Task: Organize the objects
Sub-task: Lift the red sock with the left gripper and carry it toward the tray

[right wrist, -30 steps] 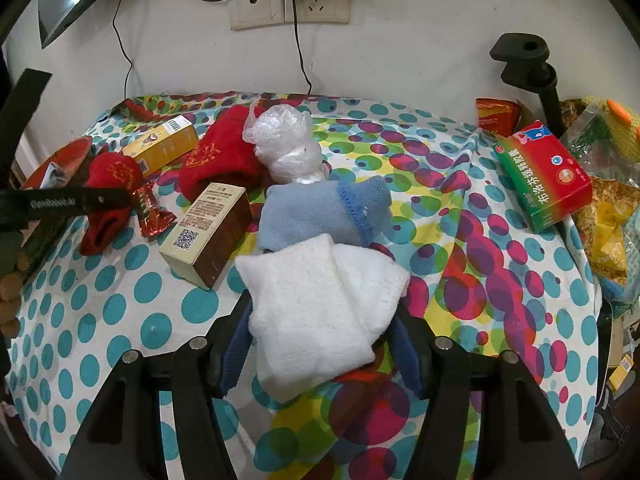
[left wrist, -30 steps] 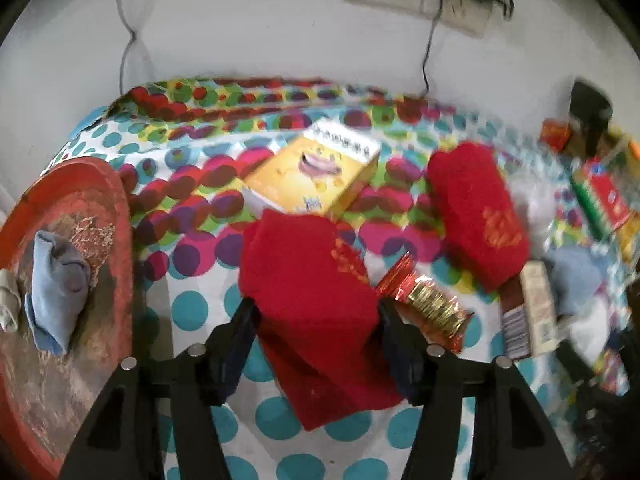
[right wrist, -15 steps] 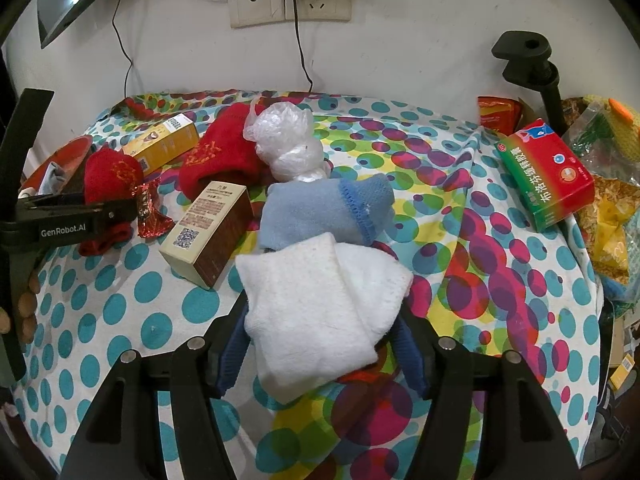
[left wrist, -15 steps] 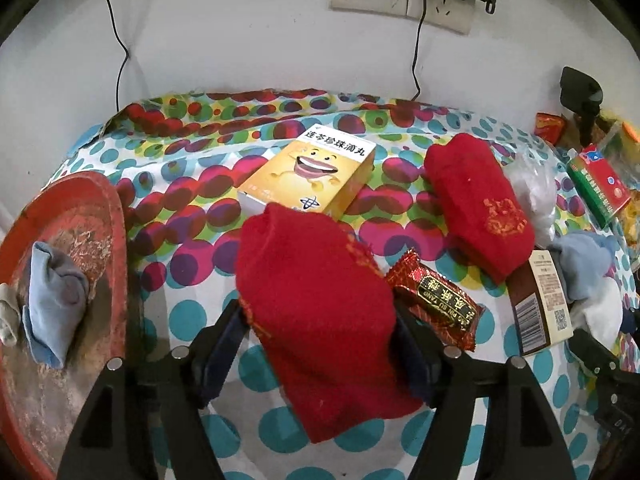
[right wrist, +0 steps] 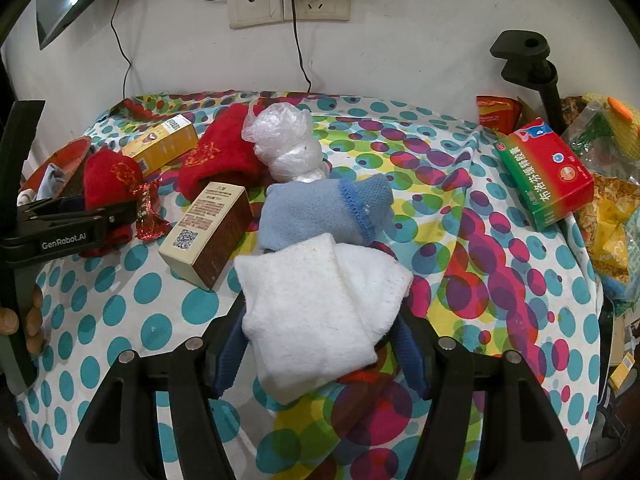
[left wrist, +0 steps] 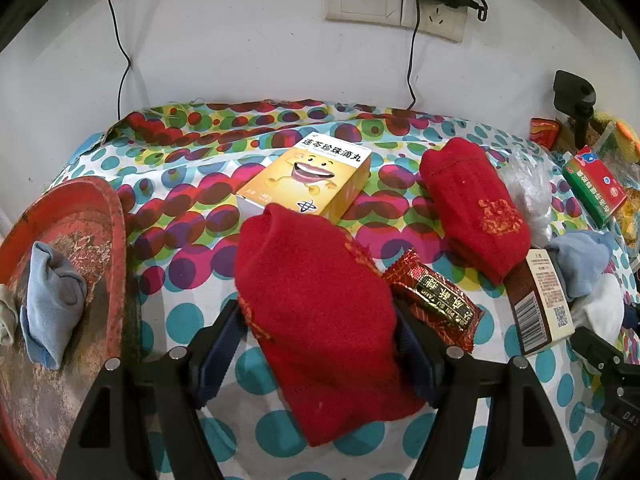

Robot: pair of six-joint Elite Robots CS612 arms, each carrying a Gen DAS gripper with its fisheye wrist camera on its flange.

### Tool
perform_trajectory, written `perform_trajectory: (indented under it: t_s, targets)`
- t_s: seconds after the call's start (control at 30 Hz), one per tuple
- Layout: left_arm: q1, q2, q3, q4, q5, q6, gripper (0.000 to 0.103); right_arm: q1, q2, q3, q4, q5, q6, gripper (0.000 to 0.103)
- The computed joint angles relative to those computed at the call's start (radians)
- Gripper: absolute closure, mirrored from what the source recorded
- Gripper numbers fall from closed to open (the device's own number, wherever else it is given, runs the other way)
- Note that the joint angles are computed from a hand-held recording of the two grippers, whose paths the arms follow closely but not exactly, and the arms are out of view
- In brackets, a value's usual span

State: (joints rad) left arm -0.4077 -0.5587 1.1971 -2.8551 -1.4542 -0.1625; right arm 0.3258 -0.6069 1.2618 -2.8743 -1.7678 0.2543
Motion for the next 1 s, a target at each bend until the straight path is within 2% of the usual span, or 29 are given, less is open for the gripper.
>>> perform_trajectory:
  t_s: [0.13, 0.17, 0.2, 0.23, 0.3, 0.37, 0.7, 1.0]
  targets:
    - [0.0, -0.001, 0.001, -0.002, -0.004, 0.001, 0.029, -0.001, 0.001, -0.001, 0.001, 0.003, -0.001, 0.039]
    - [0.0, -0.002, 0.003, -0.006, -0.01, 0.008, 0.033, -0.001, 0.001, -0.002, 0.003, 0.002, -0.001, 0.039]
    - [0.0, -0.003, 0.006, -0.013, -0.016, 0.018, 0.045, 0.0, 0.001, -0.002, 0.004, -0.001, -0.001, 0.039]
    - [-0.001, -0.005, 0.011, -0.023, -0.019, 0.028, 0.051, -0.001, 0.001, -0.002, 0.004, 0.001, -0.001, 0.038]
    - [-0.009, -0.011, 0.024, -0.038, 0.007, 0.073, 0.064, -0.001, 0.002, -0.005, 0.006, 0.0, 0.0, 0.038]
    - [-0.018, -0.016, 0.035, -0.043, 0.029, 0.139, 0.067, 0.0, 0.001, -0.004, 0.009, -0.002, 0.0, 0.037]
    - [-0.011, -0.052, 0.083, -0.025, -0.022, 0.189, 0.069, 0.003, 0.001, -0.007, 0.023, -0.016, -0.001, 0.036]
    - [-0.008, -0.093, 0.138, -0.068, -0.041, 0.254, 0.069, 0.004, 0.008, -0.021, 0.039, -0.027, -0.005, 0.035]
